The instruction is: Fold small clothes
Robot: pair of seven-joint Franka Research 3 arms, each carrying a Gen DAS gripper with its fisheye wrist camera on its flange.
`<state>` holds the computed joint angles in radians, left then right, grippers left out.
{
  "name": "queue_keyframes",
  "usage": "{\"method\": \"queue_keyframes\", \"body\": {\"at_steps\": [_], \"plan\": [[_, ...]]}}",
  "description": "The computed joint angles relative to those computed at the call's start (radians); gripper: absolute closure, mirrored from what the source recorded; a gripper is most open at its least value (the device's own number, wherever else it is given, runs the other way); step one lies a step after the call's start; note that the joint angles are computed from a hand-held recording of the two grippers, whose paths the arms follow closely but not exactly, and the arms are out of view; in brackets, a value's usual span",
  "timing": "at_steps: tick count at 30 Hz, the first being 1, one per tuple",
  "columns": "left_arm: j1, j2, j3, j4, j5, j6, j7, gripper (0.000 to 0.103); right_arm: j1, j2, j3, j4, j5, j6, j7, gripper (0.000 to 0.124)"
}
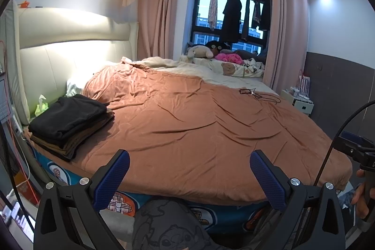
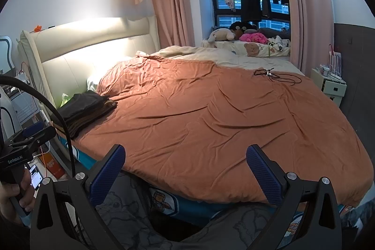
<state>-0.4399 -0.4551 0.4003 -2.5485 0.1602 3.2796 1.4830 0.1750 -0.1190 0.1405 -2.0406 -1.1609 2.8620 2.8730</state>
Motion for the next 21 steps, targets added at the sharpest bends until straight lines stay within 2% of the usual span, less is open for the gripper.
{"method": "queue_keyframes", "body": {"at_steps": [9,21], "plan": [[0.003,-0.006,-0.004,-0.006,0.000,0.003,0.000,0.000,-0.010,-0.005,-0.004,-0.011,-0.001,0.015,-0.007,0.021],[0.004,-0.007,-0.005,-0.007,0.005,0.005,-0.003,0.000,-0.014,-0.014,0.004,-0.013,-0.022,-0.006,0.002,0.021]]}}
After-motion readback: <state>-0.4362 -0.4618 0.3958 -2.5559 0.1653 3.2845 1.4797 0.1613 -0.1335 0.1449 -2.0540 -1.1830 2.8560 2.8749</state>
